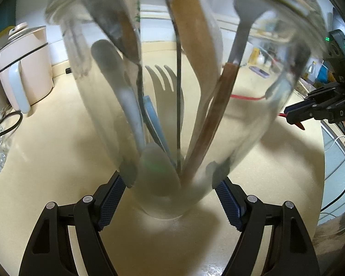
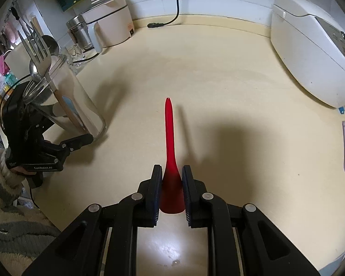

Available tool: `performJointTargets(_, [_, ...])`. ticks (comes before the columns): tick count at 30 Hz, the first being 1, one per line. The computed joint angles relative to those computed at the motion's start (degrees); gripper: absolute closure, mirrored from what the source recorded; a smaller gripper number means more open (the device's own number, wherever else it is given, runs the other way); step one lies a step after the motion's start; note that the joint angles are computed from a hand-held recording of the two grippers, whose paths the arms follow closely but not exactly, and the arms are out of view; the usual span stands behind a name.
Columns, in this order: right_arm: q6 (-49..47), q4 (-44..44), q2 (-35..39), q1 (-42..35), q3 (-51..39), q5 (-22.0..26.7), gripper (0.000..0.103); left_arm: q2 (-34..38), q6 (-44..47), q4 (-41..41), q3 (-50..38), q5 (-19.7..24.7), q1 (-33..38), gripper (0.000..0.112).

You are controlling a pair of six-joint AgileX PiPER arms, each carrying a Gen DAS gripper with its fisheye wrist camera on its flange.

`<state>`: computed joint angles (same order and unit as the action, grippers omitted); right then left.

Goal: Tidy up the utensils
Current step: 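Close the right gripper on the red spoon's bowl and lift it, then carry the red spoon over the glass cup and drop it in handle first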

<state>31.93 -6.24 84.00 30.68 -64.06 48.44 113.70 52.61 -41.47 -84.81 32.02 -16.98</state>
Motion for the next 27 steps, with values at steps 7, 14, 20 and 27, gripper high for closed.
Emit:
performJointTargets(7, [0.82, 0.40, 2.45, 1.70, -2.22, -0.04, 0.086, -0.55, -0.82, 0.86, 0.80, -1.11, -0.42, 0.031])
performJointTargets(14, [0.70, 0.20, 2.68, 2.25, -3.96, 1.09, 0.086, -1.37, -3.28, 3.22, 2.12, -3.32, -0.99, 0.031])
performJointTargets(20, [0.21, -1.24, 2.20, 2.51, -7.30, 3.37, 0.086, -2.81, -9.92, 9.44, 4.23, -7.54, -2.84, 0.031])
performJointTargets(27, [-1.17, -2.29, 2.71, 4.06, -11.88, 6.59, 0.086, -3.90, -14.13, 12.76, 5.93, -9.35, -4.16, 0.031])
